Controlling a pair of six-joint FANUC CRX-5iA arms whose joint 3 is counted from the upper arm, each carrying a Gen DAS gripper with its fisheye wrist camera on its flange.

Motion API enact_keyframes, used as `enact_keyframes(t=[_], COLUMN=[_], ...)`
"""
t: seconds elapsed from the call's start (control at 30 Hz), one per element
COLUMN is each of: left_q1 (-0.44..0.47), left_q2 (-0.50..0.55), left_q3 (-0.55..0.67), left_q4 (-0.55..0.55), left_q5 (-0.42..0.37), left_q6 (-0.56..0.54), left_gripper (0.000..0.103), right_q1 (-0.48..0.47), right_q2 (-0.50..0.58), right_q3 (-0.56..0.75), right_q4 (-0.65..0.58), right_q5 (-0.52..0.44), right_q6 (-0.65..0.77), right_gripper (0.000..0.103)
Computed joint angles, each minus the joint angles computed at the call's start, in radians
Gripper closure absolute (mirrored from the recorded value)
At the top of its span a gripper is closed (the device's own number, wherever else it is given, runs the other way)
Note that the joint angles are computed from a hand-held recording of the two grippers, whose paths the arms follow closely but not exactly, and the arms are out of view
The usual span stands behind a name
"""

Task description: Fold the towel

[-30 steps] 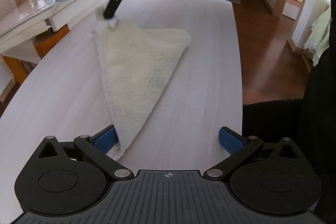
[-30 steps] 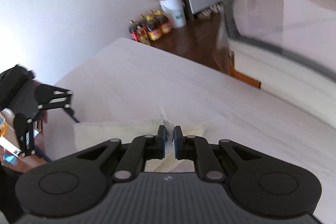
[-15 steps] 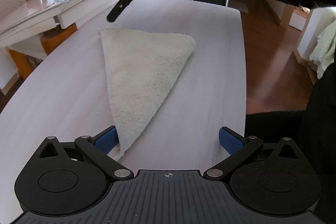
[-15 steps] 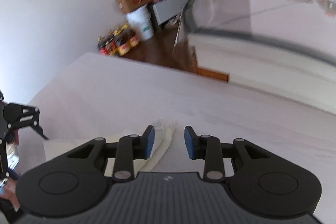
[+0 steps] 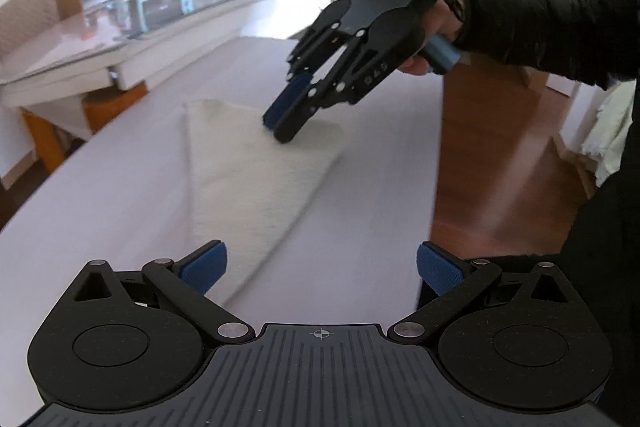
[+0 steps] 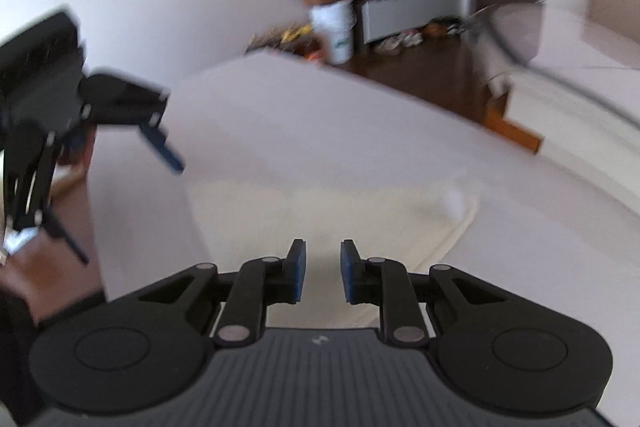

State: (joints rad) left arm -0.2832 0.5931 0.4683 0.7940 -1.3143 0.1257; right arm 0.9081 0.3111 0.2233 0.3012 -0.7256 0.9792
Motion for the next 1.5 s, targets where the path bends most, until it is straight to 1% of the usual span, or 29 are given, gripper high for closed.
enact_keyframes(t=[0.2, 0.3, 0.43, 0.47, 0.53, 0.63, 0.67, 0.7, 0.77, 0.87, 0.9, 0.93, 0.97, 1.0, 1.03, 1.1, 1.13, 1.3, 1.5], left_q1=[-0.020, -0.016, -0.008, -0.007, -0.008, -0.010, -0.011, -0.010, -0.009, -0.007, -0.007, -0.006, -0.006, -0.005, -0.005, -0.004, -0.003, 0.004, 0.011], left_q2=[-0.011, -0.013, -0.022, -0.024, -0.035, -0.049, -0.053, -0.055, -0.065, -0.083, -0.088, -0.096, -0.104, -0.112, -0.119, -0.126, -0.129, -0.137, -0.147], left_q3=[-0.033, -0.040, -0.062, -0.066, -0.086, -0.106, -0.112, -0.114, -0.128, -0.152, -0.158, -0.169, -0.180, -0.191, -0.200, -0.205, -0.211, -0.226, -0.236], left_q4=[-0.056, -0.075, -0.036, -0.025, -0.003, 0.000, -0.001, -0.002, -0.006, -0.014, -0.015, -0.016, -0.018, -0.020, -0.022, -0.042, -0.039, -0.040, -0.058], left_q5=[0.045, 0.057, 0.070, 0.076, 0.095, 0.120, 0.128, 0.133, 0.153, 0.187, 0.196, 0.212, 0.229, 0.246, 0.261, 0.281, 0.284, 0.289, 0.283], left_q6=[0.021, 0.044, 0.043, 0.041, 0.034, 0.031, 0.031, 0.033, 0.036, 0.049, 0.052, 0.061, 0.069, 0.078, 0.087, 0.127, 0.129, 0.161, 0.154], left_gripper=[0.000, 0.000, 0.000, 0.000, 0.000, 0.000, 0.000, 0.000, 0.000, 0.000, 0.000, 0.000, 0.000, 0.000, 0.000, 0.000, 0.000, 0.000, 0.000], right_q1=[0.033, 0.045, 0.055, 0.061, 0.068, 0.094, 0.106, 0.127, 0.142, 0.179, 0.186, 0.192, 0.205, 0.208, 0.212, 0.221, 0.224, 0.223, 0.221], right_q2=[-0.002, -0.012, -0.028, -0.031, -0.033, -0.017, -0.011, 0.002, 0.017, 0.061, 0.071, 0.080, 0.106, 0.118, 0.135, 0.170, 0.183, 0.187, 0.182], right_q3=[-0.036, -0.065, -0.112, -0.133, -0.148, -0.145, -0.138, -0.126, -0.116, -0.078, -0.065, -0.054, -0.020, -0.006, 0.013, 0.056, 0.069, 0.062, 0.068], right_q4=[0.100, 0.148, 0.211, 0.253, 0.293, 0.365, 0.381, 0.411, 0.437, 0.499, 0.506, 0.510, 0.521, 0.526, 0.532, 0.543, 0.554, 0.572, 0.555], right_q5=[-0.021, -0.013, 0.010, 0.019, 0.018, -0.031, -0.055, -0.089, -0.114, -0.184, -0.203, -0.219, -0.255, -0.268, -0.286, -0.327, -0.333, -0.323, -0.317], right_q6=[-0.080, -0.136, -0.243, -0.311, -0.369, -0.500, -0.537, -0.604, -0.673, -0.865, -0.895, -0.918, -0.984, -1.010, -1.019, -1.032, -1.045, -1.082, -1.075], right_gripper=[0.082, 0.081, 0.081, 0.081, 0.080, 0.080, 0.080, 0.080, 0.080, 0.079, 0.079, 0.076, 0.073, 0.067, 0.065, 0.064, 0.064, 0.064, 0.064])
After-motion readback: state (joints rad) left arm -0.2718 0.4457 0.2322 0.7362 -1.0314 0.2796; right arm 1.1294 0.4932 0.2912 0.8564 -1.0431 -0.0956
